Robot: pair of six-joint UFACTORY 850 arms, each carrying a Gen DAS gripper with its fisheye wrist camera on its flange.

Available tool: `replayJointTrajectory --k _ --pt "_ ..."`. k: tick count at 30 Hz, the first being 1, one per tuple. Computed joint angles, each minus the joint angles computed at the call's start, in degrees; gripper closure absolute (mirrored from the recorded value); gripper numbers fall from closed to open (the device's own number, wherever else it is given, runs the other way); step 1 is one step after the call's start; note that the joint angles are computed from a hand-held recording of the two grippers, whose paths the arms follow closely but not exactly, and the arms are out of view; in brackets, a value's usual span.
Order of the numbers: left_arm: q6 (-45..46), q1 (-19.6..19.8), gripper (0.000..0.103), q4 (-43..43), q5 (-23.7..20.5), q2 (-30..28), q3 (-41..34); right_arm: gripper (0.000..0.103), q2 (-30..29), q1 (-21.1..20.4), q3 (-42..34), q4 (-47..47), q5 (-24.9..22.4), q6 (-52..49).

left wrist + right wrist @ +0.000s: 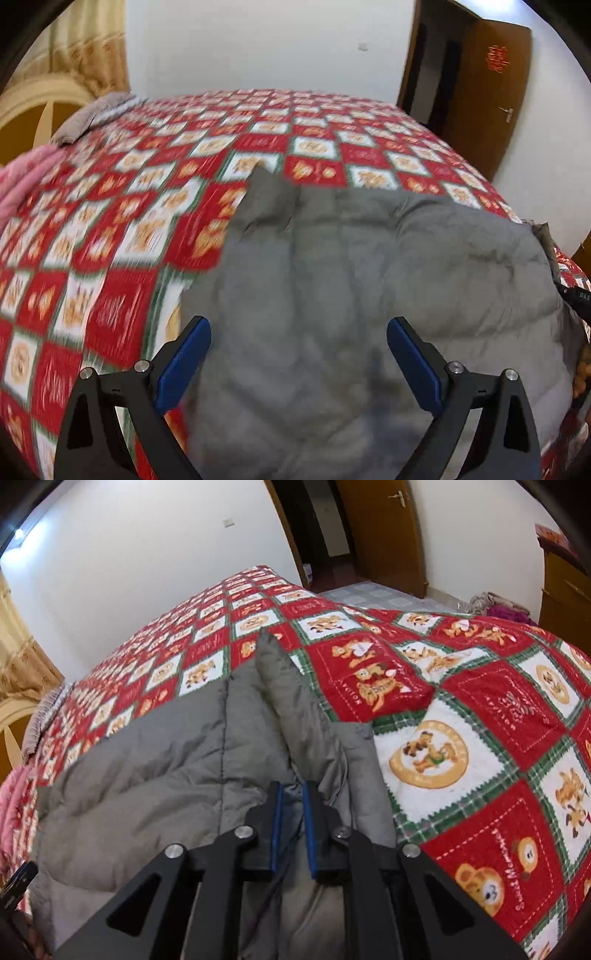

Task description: Fold large clothes

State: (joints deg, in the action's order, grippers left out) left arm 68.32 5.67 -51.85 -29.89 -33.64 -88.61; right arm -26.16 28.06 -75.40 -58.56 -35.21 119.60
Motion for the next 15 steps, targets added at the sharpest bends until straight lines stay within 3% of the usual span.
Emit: replayJointTrajectory --k 3,7,10,15 --pt "-0.18 2.06 0.006 -1.58 -0.99 1.10 1.59 0.087 -1.09 1.34 -4.08 5.37 -6.60 -7.22" --pt "6.58 6.52 0.006 -13.98 -7.26 3.03 4.99 0.085 -1.48 6.34 -7.39 -3.52 -12.22 -5.75" --pt "4.27 7.12 0.006 -15.87 -11.31 1.54 3.57 0.085 -3.42 7.94 -11.05 -4.61 -8.32 -7.40" --pt "-5.28 5.44 0.006 -8.30 -14.37 -2.44 -1.14 0.085 -9.06 7.80 -17.82 0.31 -1.69 -10.81"
